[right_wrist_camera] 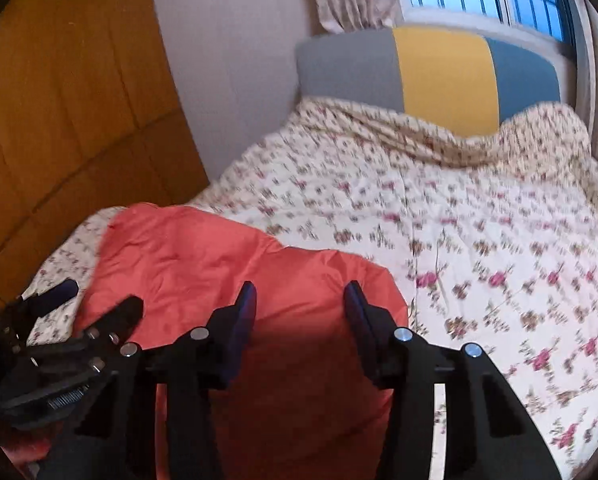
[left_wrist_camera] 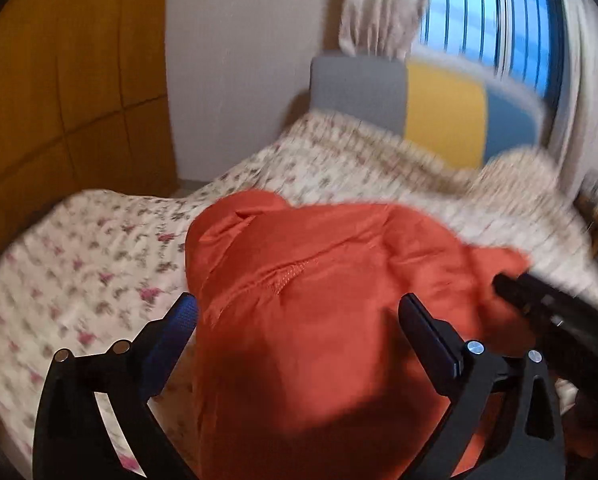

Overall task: Fold large clothes
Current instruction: 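Lower the jacket bundle onto the bed with both grippers and open them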

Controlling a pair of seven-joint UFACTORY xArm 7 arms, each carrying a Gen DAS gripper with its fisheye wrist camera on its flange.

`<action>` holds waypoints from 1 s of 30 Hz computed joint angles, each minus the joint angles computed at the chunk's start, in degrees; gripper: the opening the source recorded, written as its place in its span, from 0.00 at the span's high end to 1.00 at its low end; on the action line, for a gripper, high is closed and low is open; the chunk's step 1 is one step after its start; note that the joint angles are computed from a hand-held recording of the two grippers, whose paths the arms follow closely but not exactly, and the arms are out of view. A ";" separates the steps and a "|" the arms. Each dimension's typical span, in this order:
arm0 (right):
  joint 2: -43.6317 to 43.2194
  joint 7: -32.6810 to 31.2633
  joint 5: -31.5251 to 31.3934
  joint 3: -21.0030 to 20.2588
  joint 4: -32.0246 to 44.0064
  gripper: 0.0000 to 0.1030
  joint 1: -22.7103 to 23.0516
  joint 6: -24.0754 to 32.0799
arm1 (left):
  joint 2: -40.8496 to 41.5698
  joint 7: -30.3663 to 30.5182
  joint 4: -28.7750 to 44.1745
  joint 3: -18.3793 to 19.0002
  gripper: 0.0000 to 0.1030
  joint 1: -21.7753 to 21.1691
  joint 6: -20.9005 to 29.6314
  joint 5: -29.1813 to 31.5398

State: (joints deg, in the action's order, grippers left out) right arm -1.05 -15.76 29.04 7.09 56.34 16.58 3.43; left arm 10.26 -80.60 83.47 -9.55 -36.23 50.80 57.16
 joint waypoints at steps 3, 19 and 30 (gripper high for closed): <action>3.18 3.11 -3.96 0.50 1.37 0.55 -0.89 2.68 | 3.43 3.14 1.44 0.96 0.03 1.15 -2.36 -3.73; 7.35 10.62 -11.80 4.39 -0.22 0.54 -3.95 -2.99 | 8.61 0.78 2.10 5.57 0.03 0.39 -8.77 -3.91; -7.57 10.26 -8.93 5.54 -16.28 0.31 -3.57 -9.63 | -1.30 -7.79 -8.83 2.63 0.03 -2.29 -5.44 5.81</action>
